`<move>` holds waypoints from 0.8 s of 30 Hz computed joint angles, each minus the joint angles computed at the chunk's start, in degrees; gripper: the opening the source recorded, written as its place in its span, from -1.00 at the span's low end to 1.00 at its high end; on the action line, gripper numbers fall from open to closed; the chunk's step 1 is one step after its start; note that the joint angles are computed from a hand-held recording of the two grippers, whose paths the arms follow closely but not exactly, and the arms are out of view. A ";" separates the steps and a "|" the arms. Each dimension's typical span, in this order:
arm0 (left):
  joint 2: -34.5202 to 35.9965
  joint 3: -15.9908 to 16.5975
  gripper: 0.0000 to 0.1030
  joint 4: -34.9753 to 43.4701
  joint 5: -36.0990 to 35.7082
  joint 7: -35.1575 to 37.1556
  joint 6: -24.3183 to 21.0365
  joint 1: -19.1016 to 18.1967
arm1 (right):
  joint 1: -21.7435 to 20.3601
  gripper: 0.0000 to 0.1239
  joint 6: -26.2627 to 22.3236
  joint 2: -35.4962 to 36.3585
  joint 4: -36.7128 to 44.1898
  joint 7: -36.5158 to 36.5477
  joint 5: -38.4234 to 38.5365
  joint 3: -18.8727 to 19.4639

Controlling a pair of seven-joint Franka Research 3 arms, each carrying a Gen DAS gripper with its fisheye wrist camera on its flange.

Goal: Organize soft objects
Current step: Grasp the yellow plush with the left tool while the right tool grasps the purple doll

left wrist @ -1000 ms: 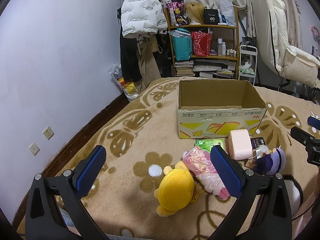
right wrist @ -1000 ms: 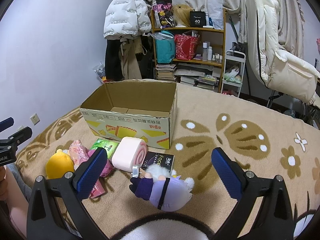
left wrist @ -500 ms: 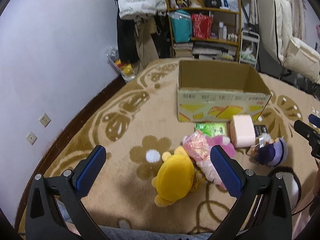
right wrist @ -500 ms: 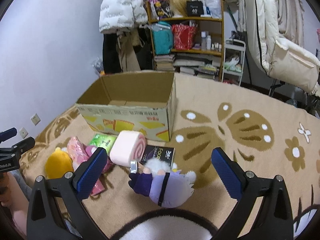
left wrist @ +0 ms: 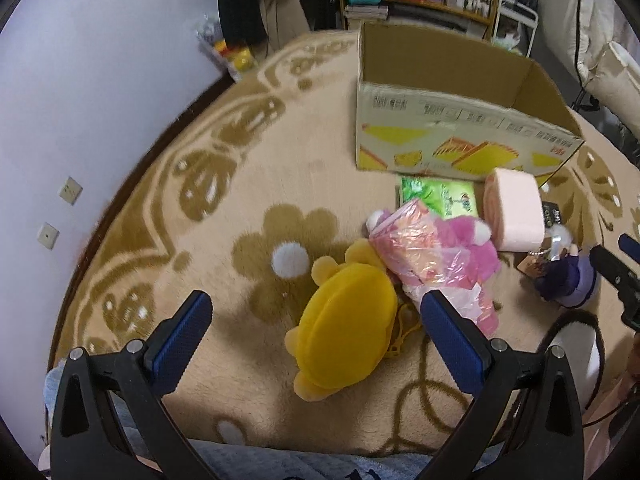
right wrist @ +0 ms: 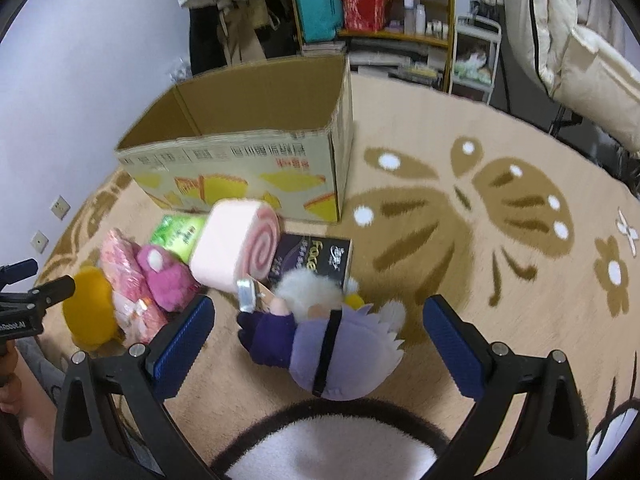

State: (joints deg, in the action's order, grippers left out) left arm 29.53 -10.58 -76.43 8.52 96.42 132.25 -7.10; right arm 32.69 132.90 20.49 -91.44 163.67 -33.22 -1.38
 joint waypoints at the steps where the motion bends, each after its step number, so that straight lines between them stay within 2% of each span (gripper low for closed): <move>1: 1.06 0.09 1.00 1.65 0.02 -0.22 -1.60 -0.22 | -0.44 0.66 0.03 0.25 0.11 -0.73 1.08 0.26; 7: 7.15 0.37 1.00 11.16 -0.54 -0.81 -10.81 -1.11 | -1.77 0.66 -0.61 1.57 0.67 -4.27 6.95 0.78; 15: 12.78 0.52 1.00 19.59 -1.01 0.27 -18.35 -2.17 | -3.36 0.66 1.81 2.95 -0.40 -8.20 14.69 1.06; 24: 19.51 1.46 1.00 30.33 -0.61 0.15 -26.21 -3.93 | -3.76 0.66 3.97 3.15 -1.36 -10.66 19.21 0.72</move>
